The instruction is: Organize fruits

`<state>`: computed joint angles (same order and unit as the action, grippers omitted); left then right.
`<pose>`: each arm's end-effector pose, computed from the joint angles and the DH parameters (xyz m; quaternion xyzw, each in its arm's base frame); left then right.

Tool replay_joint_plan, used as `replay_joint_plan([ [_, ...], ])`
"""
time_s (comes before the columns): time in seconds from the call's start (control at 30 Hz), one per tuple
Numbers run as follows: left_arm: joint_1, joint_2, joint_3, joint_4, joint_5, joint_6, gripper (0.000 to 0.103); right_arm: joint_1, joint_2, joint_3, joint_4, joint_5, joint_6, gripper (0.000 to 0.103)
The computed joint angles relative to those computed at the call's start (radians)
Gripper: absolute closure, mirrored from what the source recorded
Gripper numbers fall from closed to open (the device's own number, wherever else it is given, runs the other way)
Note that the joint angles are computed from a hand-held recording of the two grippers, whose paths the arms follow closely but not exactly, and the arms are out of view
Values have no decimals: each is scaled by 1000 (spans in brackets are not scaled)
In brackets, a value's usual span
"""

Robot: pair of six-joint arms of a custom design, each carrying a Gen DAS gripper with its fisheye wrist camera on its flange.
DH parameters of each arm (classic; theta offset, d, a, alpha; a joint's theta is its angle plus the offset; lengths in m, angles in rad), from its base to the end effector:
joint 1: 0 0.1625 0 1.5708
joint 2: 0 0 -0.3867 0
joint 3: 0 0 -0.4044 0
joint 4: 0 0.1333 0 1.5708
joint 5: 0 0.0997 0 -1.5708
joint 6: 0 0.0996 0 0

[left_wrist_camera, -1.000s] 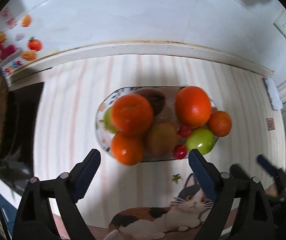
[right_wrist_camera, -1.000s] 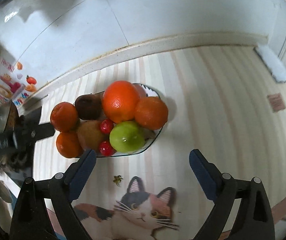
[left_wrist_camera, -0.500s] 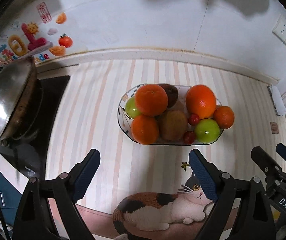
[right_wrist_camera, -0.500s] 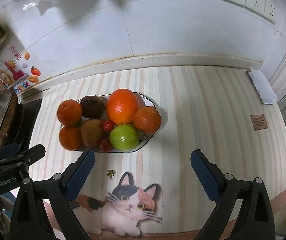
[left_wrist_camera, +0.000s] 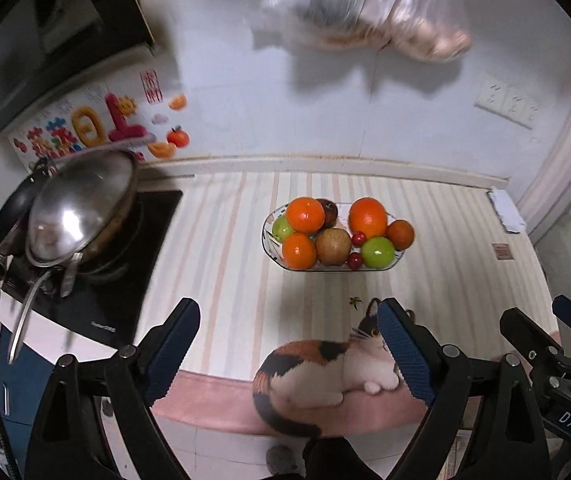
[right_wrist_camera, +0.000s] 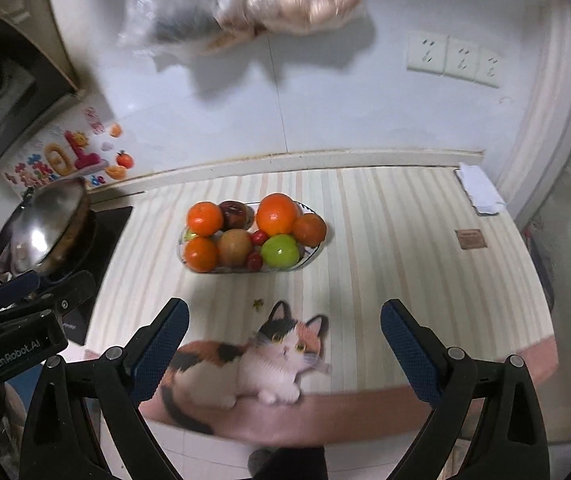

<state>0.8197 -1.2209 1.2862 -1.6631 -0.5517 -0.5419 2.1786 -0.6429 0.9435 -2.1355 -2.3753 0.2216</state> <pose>-0.2754 -0.6146 0.4499 0.0846 0.8688 -0.3032 0.3822 0.5131 -0.6298 0.2339 0.1245 -0.9051 0.2673 0.3064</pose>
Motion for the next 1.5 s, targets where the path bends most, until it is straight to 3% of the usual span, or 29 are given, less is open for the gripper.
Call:
replay_joint_plan([
  [0.17, -82, -129, 99, 57, 10, -43, 12, 92, -123, 164, -15, -63, 94, 4],
  [0.4, -177, -253, 179, 186, -4, -151, 12, 195, -232, 288, 19, -108, 200, 4],
  [0.77, -266, -314, 220, 305, 47, -311, 12, 270, -300, 337, -17, -130, 175, 4],
  [1.0, -267, -301, 217, 305, 58, -345, 12, 256, -319, 331, 2, -109, 154, 3],
  [1.5, -139, -160, 114, 196, 47, -189, 12, 138, -200, 212, -43, -62, 68, 3],
])
